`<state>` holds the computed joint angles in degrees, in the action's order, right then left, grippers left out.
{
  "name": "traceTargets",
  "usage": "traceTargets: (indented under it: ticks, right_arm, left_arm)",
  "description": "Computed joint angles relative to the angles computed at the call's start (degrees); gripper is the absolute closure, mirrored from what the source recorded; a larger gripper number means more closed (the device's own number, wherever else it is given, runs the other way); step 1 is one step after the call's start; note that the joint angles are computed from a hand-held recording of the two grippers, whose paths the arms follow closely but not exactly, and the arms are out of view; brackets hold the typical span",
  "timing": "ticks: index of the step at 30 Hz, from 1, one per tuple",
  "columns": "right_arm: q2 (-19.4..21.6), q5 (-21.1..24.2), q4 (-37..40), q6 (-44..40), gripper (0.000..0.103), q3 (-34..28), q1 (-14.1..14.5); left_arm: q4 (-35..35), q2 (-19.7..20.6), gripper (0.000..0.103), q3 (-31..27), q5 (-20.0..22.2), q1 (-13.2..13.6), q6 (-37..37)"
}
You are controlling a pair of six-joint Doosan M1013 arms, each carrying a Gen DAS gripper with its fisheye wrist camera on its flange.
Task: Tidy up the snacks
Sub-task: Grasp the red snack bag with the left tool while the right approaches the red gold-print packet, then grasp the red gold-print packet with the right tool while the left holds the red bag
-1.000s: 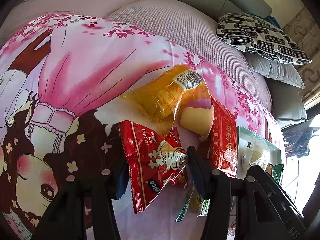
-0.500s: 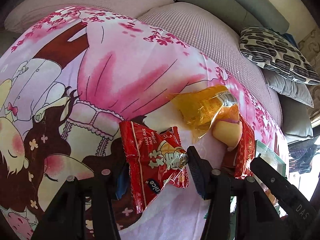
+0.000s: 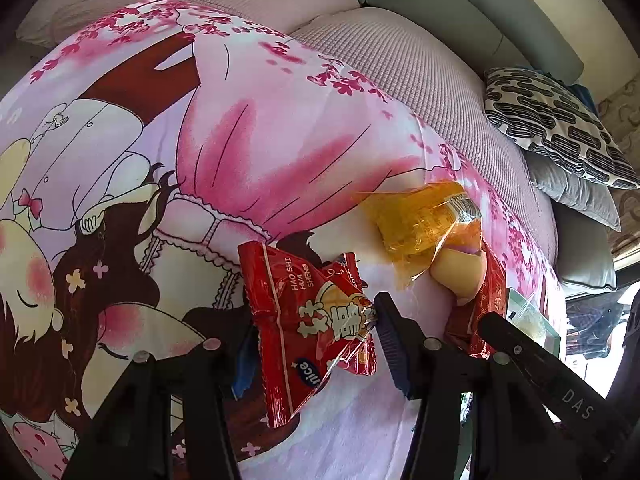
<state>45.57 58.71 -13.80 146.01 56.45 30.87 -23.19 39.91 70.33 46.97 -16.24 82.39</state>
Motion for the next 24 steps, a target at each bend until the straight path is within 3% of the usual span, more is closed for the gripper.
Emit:
traceTargets:
  ticks: [24]
  right_arm:
    - [2.3,2.3,2.6,1.2,0.036,-3.5,-0.7]
  left_arm:
    - [-1.1,-0.1,0.047,0.4,-0.2,0.3,-0.1]
